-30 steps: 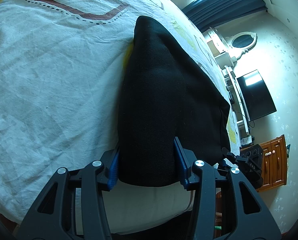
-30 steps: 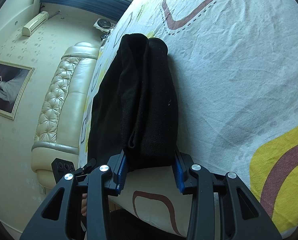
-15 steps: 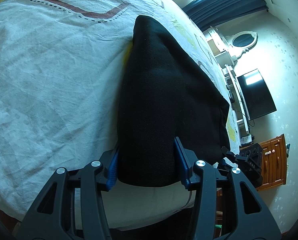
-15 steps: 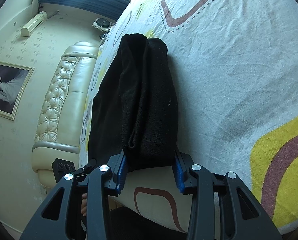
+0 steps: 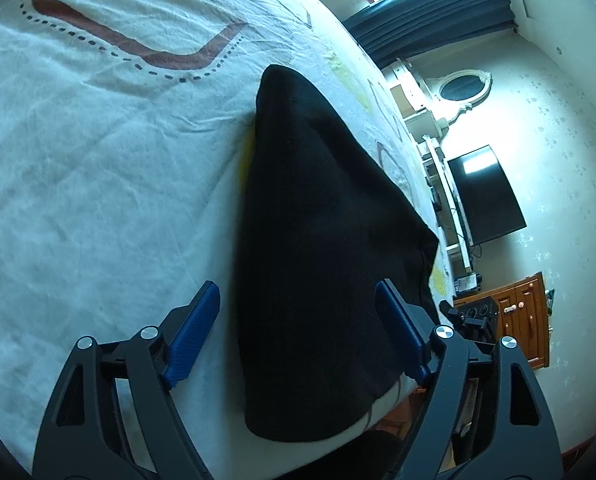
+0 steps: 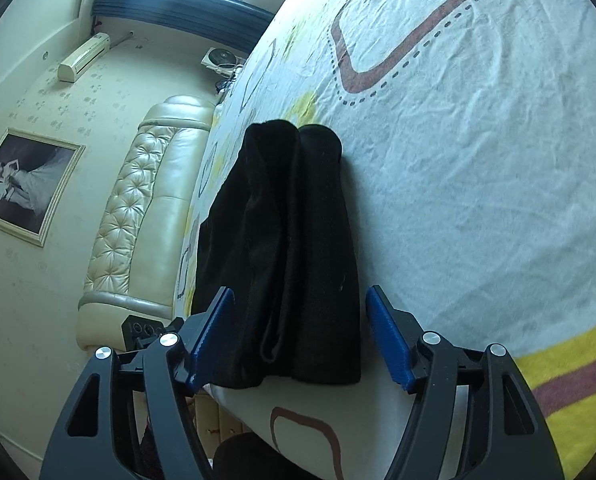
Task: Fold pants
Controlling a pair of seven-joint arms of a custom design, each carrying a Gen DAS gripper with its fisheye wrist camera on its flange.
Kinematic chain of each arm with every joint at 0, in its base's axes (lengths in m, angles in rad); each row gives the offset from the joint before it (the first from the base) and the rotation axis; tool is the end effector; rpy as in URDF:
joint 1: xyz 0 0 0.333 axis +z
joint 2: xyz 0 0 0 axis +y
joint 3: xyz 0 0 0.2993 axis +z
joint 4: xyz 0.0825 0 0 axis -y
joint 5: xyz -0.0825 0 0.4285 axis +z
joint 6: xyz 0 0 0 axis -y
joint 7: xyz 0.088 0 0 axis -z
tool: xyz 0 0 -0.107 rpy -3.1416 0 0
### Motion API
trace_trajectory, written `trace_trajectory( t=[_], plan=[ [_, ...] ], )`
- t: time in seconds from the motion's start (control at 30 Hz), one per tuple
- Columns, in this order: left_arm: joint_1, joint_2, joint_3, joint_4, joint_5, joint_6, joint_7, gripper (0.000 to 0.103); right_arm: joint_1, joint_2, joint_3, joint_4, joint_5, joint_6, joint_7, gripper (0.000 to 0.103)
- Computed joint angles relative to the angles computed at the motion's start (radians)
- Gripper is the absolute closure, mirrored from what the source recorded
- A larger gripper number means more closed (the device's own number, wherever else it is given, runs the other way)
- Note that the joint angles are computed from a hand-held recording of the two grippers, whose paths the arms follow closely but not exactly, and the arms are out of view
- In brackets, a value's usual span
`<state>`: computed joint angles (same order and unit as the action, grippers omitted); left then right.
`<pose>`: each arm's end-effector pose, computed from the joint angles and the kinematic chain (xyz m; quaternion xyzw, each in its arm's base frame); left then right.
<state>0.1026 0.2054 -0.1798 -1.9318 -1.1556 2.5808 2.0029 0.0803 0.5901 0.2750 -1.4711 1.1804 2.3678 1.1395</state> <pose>0.6668 -0.0311 0.3827 0.7471 -0.4995 0.4309 0.0815 0.7320 0.2434 0.3528 -0.5807 0.6261 0.2561 0.4530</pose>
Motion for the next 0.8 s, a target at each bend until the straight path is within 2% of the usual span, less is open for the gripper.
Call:
trace_trajectory(
  t=[0.13, 0.17, 0.2, 0.23, 0.27, 0.3, 0.33, 0.4, 0.43, 0.47, 0.5, 0.57, 0.67, 0.8],
  plan=[
    [0.020, 0.064, -0.007, 0.068, -0.013, -0.034, -0.010, 0.020, 0.000, 0.080, 0.012, 0.099, 0.000, -0.005, 0.008, 0.035],
    [0.022, 0.069, -0.011, 0.075, -0.017, -0.028, -0.007, 0.020, 0.005, 0.092, 0.013, 0.118, -0.012, -0.002, 0.006, 0.037],
    [0.021, 0.075, -0.014, 0.083, -0.006, -0.021, -0.010, 0.021, 0.013, 0.102, 0.011, 0.134, -0.034, 0.004, 0.011, 0.047],
    [0.014, 0.079, -0.013, 0.089, 0.027, -0.007, -0.016, 0.025, 0.030, 0.115, -0.004, 0.158, -0.083, -0.001, 0.047, 0.062],
    [0.005, 0.082, -0.013, 0.093, 0.072, 0.010, -0.016, 0.045, 0.033, 0.123, -0.006, 0.167, -0.109, -0.001, 0.067, 0.065],
    [0.002, 0.087, -0.015, 0.100, 0.110, 0.003, -0.013, 0.052, 0.021, 0.124, 0.007, 0.162, -0.104, -0.001, 0.061, 0.065],
    [0.002, 0.087, -0.018, 0.099, 0.129, 0.011, -0.013, 0.052, 0.010, 0.122, 0.018, 0.157, -0.100, -0.005, 0.051, 0.066],
    [0.014, 0.090, -0.026, 0.108, 0.139, -0.003, -0.003, 0.049, 0.001, 0.120, 0.024, 0.160, -0.114, -0.019, 0.026, 0.064],
    [0.018, 0.092, -0.028, 0.113, 0.144, -0.007, -0.001, 0.044, -0.006, 0.127, 0.027, 0.171, -0.117, -0.033, 0.015, 0.061],
    [0.024, 0.100, -0.030, 0.126, 0.144, -0.013, 0.003, 0.032, -0.012, 0.130, 0.032, 0.175, -0.111, -0.032, 0.006, 0.056],
    [0.033, 0.113, -0.034, 0.144, 0.133, -0.022, 0.013, 0.025, -0.020, 0.131, 0.040, 0.173, -0.090, -0.017, -0.007, 0.052],
    [0.041, 0.141, -0.037, 0.180, 0.135, -0.037, 0.002, 0.023, -0.044, 0.154, 0.070, 0.190, -0.014, 0.005, -0.039, 0.038],
    [0.037, 0.195, -0.037, 0.249, 0.194, -0.035, -0.049, 0.021, -0.038, 0.225, 0.073, 0.288, 0.005, -0.007, -0.004, 0.035],
    [0.024, 0.269, -0.038, 0.351, 0.314, -0.029, -0.145, 0.015, 0.016, 0.320, 0.044, 0.448, -0.109, -0.017, 0.103, 0.035]
  ],
)
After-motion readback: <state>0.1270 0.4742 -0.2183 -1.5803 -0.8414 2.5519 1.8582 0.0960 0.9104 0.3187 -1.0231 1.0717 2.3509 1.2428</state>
